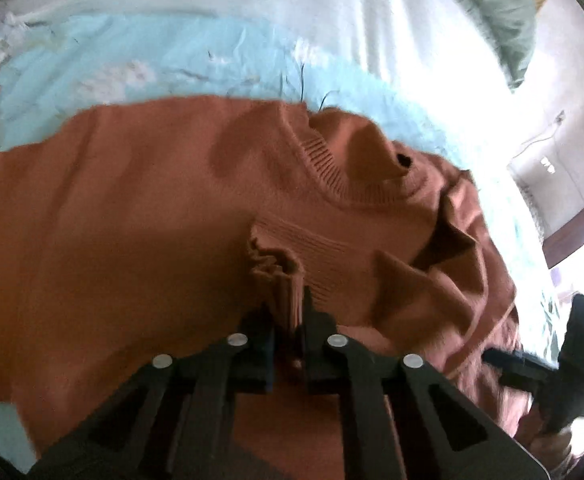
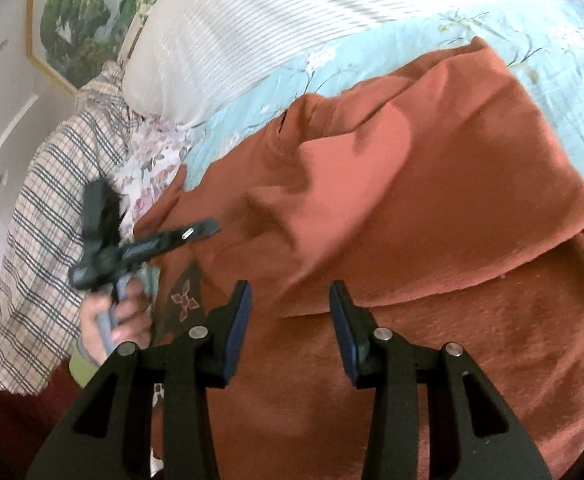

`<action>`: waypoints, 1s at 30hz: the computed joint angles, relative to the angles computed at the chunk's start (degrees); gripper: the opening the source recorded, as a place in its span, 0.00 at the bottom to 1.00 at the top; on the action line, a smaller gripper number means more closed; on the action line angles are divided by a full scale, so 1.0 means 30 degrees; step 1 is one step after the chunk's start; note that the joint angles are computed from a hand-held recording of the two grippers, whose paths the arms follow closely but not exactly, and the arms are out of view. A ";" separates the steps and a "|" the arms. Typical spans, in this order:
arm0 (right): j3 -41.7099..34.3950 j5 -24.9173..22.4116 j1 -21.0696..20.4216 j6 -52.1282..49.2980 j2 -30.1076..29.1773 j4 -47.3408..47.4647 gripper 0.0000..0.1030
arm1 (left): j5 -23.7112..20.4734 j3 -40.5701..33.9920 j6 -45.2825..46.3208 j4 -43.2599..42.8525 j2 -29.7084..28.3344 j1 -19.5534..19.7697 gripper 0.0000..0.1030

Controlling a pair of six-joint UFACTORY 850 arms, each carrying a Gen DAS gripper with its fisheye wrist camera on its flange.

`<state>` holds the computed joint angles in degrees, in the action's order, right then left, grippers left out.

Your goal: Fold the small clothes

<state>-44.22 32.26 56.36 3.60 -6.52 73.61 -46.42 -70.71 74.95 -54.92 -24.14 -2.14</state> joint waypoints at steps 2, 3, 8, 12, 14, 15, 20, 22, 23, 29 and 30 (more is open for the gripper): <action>0.0140 0.0320 0.0144 -0.0019 0.0157 0.0245 0.41 | -0.0176 0.1067 0.1751 -0.1054 0.0933 0.0831 0.07; 0.0173 0.0403 0.0189 -0.0148 0.0227 0.0472 0.41 | -0.0526 0.1418 0.2442 -0.1398 0.1219 0.1309 0.07; 0.0204 0.0558 0.0315 -0.0699 0.0426 0.1362 0.41 | -0.1832 0.1764 0.3167 -0.0377 0.1379 0.2831 0.24; 0.0344 0.1218 0.0608 -0.1840 0.0790 0.2658 0.41 | -0.2261 0.0779 0.1903 0.0603 0.0581 0.2766 0.46; 0.0467 0.1594 0.0668 -0.2395 0.1050 0.3512 0.41 | -0.2757 -0.0005 0.0737 0.1227 -0.0097 0.2545 0.53; 0.0617 0.1840 0.0672 -0.2760 0.1277 0.4100 0.41 | -0.2893 -0.0272 0.0307 0.1424 -0.0355 0.2366 0.53; 0.1261 0.3334 0.0577 -0.5657 0.2424 0.7978 0.41 | -0.1884 0.0025 0.0635 0.1265 -0.0289 0.1616 0.03; 0.1621 0.3974 0.0277 -0.6746 0.3008 0.9602 0.41 | -0.1080 0.0773 0.1664 -0.0516 0.0458 0.1938 0.03; 0.1879 0.4109 -0.0007 -0.7003 0.3312 1.0027 0.41 | -0.0732 0.1013 0.2309 -0.1546 0.0739 0.2177 0.03; 0.2647 0.3168 -0.1881 -0.8033 0.4056 1.0117 0.41 | 0.1355 0.0562 0.2269 -0.2849 0.0455 0.2543 0.03; 0.2700 0.2663 -0.2307 -0.8074 0.4031 0.9865 0.41 | 0.1439 0.0526 0.2325 -0.3127 0.0447 0.2572 0.03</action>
